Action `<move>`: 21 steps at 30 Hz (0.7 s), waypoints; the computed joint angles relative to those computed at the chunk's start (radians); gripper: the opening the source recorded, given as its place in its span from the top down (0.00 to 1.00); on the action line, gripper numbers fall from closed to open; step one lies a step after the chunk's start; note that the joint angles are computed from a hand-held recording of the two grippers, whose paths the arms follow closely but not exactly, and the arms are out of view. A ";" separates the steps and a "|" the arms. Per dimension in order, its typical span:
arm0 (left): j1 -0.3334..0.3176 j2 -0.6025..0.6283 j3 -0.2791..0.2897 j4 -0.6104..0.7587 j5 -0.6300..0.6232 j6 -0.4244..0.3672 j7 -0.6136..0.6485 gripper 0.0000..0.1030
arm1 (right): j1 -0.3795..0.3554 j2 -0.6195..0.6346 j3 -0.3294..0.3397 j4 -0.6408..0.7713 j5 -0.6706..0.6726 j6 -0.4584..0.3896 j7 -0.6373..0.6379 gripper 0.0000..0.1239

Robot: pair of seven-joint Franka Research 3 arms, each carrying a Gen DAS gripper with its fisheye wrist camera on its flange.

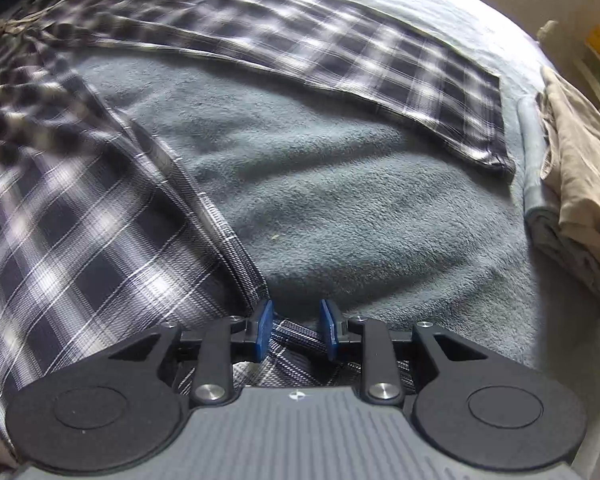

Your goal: Fold clothes

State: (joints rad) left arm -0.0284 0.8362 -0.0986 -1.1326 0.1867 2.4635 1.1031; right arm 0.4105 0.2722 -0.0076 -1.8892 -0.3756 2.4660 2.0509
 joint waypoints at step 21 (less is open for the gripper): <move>0.000 -0.014 0.000 -0.028 0.008 0.020 -0.010 0.89 | 0.046 0.005 -0.083 -0.029 -0.216 -0.024 0.452 0.66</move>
State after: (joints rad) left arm -0.0281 0.8226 -0.0983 -1.1603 0.1948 2.4837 1.0932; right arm 0.4562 0.2772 -0.0907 -1.9180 -0.5920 2.4421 2.5033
